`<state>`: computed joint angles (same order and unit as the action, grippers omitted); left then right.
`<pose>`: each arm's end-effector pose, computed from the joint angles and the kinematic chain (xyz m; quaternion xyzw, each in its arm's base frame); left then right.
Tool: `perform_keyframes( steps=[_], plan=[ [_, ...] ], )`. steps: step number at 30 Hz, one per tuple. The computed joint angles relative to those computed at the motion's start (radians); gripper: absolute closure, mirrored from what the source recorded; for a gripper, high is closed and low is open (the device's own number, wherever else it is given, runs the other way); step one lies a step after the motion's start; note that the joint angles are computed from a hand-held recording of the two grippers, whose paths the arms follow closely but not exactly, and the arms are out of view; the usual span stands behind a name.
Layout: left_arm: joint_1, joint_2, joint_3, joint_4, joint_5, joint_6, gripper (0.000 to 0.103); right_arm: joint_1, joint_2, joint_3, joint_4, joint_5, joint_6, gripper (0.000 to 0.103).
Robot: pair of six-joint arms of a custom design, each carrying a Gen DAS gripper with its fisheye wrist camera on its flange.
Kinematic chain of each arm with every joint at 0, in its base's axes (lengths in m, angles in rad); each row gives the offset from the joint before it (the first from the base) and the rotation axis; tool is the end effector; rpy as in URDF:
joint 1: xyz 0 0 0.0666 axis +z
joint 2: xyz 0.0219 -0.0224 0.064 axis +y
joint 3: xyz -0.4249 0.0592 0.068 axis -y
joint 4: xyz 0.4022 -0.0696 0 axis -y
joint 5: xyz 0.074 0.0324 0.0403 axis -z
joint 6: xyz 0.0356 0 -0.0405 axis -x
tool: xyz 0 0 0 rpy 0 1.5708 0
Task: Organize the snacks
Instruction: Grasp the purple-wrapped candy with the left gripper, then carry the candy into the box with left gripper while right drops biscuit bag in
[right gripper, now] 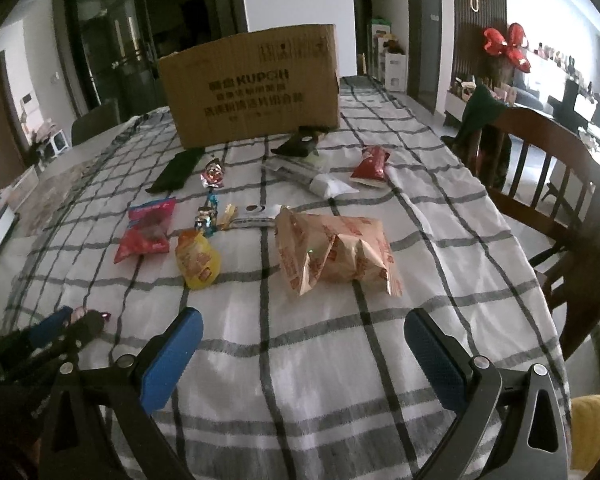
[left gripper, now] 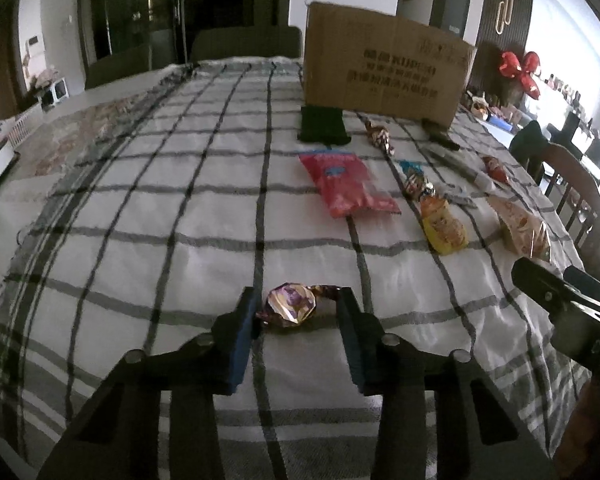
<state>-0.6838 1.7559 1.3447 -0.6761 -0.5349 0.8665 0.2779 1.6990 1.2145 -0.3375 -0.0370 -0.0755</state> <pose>0.4640 -0.3552 0.2822 -0.1484 0.9267 0.0217 0.3445 0.5517 0.1584 0.2756 -0.1007 0.9251 0.0812 0.3569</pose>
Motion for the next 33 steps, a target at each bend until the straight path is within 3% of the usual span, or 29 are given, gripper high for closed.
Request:
perform_keyframes(
  steps=[6, 9, 12, 17, 25, 29, 33],
  plan=[
    [0.003, -0.007, 0.004, -0.001, 0.009, -0.004, 0.074, 0.002, 0.005, 0.003, 0.014, 0.009, 0.015, 0.001],
    [-0.003, -0.01, 0.012, 0.0, -0.023, -0.018, 0.074, -0.001, 0.012, 0.013, 0.018, 0.018, 0.015, 0.001],
    [-0.01, -0.011, 0.023, 0.011, -0.052, -0.048, 0.074, -0.006, 0.019, 0.022, 0.029, 0.028, 0.007, 0.001],
    [-0.012, 0.01, 0.059, 0.053, -0.024, -0.109, 0.074, -0.019, 0.043, 0.056, 0.031, 0.032, -0.002, 0.003],
    [-0.008, 0.046, 0.117, 0.095, 0.001, -0.17, 0.074, -0.052, 0.1, 0.131, -0.015, -0.02, -0.035, 0.02],
    [0.001, 0.051, 0.126, 0.103, 0.031, -0.166, 0.074, -0.058, 0.112, 0.142, -0.032, -0.062, -0.03, 0.036],
    [0.009, 0.051, 0.128, 0.105, 0.054, -0.156, 0.074, -0.058, 0.108, 0.132, -0.016, -0.08, -0.021, 0.044]
  ],
)
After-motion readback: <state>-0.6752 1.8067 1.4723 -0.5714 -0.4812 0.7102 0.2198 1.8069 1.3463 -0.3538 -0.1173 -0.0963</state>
